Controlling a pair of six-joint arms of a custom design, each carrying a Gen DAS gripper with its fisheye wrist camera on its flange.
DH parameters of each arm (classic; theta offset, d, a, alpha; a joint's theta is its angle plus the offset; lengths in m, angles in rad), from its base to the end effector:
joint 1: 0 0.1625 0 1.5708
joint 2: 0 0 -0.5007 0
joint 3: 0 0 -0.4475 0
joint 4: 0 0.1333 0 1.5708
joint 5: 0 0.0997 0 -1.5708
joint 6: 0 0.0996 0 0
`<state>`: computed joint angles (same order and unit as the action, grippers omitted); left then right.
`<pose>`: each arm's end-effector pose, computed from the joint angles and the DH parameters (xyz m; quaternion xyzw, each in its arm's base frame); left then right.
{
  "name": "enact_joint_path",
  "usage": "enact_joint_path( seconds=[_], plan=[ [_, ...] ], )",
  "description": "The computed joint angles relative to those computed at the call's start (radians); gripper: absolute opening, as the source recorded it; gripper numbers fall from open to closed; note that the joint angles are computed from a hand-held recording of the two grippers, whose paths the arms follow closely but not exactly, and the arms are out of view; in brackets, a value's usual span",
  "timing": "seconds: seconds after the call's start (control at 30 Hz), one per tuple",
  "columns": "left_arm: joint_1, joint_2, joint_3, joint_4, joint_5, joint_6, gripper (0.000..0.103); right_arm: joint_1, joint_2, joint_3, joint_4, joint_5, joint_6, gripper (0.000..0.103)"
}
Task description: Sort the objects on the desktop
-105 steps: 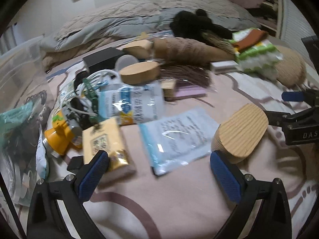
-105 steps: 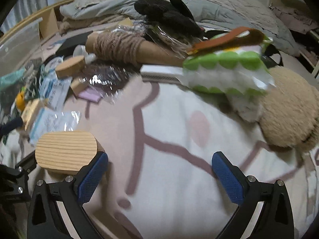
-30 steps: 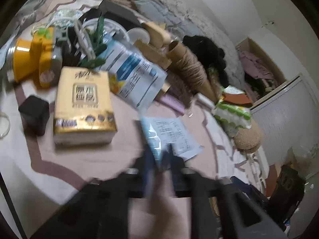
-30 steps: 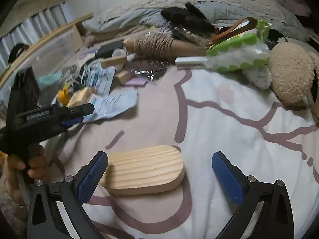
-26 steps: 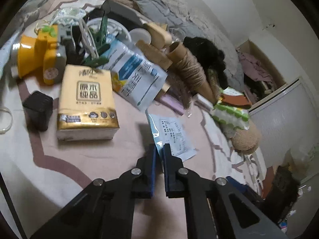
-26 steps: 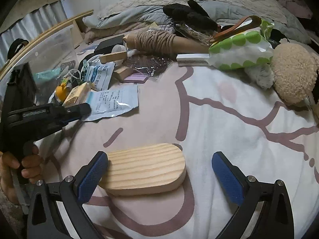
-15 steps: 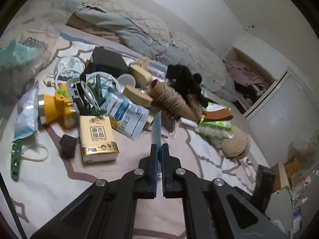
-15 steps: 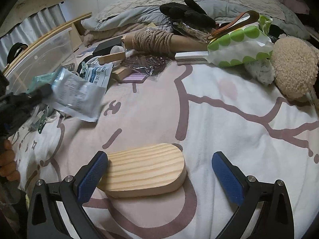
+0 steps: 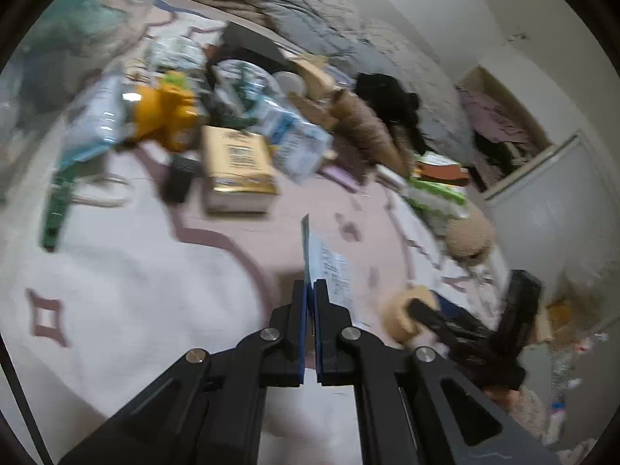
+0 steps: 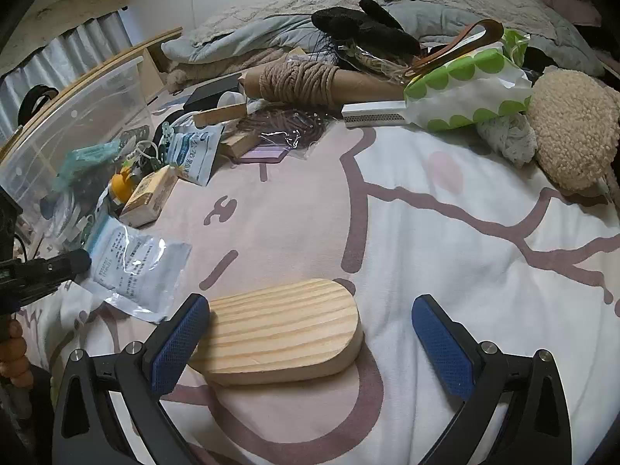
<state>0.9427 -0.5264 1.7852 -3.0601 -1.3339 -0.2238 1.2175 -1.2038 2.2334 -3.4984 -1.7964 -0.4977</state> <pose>-0.2784 -0.6499 -0.0833 0.1847 0.9690 -0.1525 0.0597 -0.0855 -0.5528 0.2638 0.0158 -0.8963 0.3510 0.2704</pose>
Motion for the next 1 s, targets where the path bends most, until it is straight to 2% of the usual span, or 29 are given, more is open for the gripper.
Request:
enact_joint_path(
  seconds=[0.07,0.17,0.27,0.33,0.4,0.43,0.47,0.63,0.8,1.0],
  plan=[
    [-0.023,0.004,0.001,-0.007,0.115,0.029,0.004,0.0,0.003,0.004,-0.015,0.002,-0.006,0.103],
    [-0.03,0.013,-0.005,-0.014,0.183,0.045,0.004,-0.001,0.003,0.005,-0.015,0.004,-0.004,0.103],
    [-0.05,0.035,-0.011,-0.026,0.3,0.076,0.004,-0.002,0.005,0.008,-0.025,0.008,-0.008,0.103],
    [-0.044,0.033,-0.005,-0.039,0.273,0.089,0.007,-0.001,0.006,0.008,-0.026,0.006,-0.007,0.103],
    [-0.038,0.032,-0.002,-0.05,0.206,0.094,0.035,-0.001,0.004,0.007,-0.023,0.006,-0.004,0.103],
    [-0.04,0.035,-0.004,-0.062,0.189,0.105,0.065,-0.001,0.005,0.007,-0.023,0.005,-0.005,0.103],
    [-0.046,0.038,0.0,-0.087,0.178,0.12,0.079,-0.001,0.005,0.007,-0.024,0.005,-0.004,0.103],
    [-0.085,0.078,-0.009,-0.156,0.182,0.216,0.088,-0.002,0.006,0.007,-0.03,0.008,-0.006,0.103],
    [-0.1,0.11,-0.043,-0.096,0.195,0.233,0.088,-0.002,0.01,0.006,-0.038,0.009,-0.007,0.103],
    [-0.113,0.147,-0.079,-0.052,0.259,0.245,0.088,-0.002,0.011,0.008,-0.043,0.009,-0.006,0.103]
  ],
)
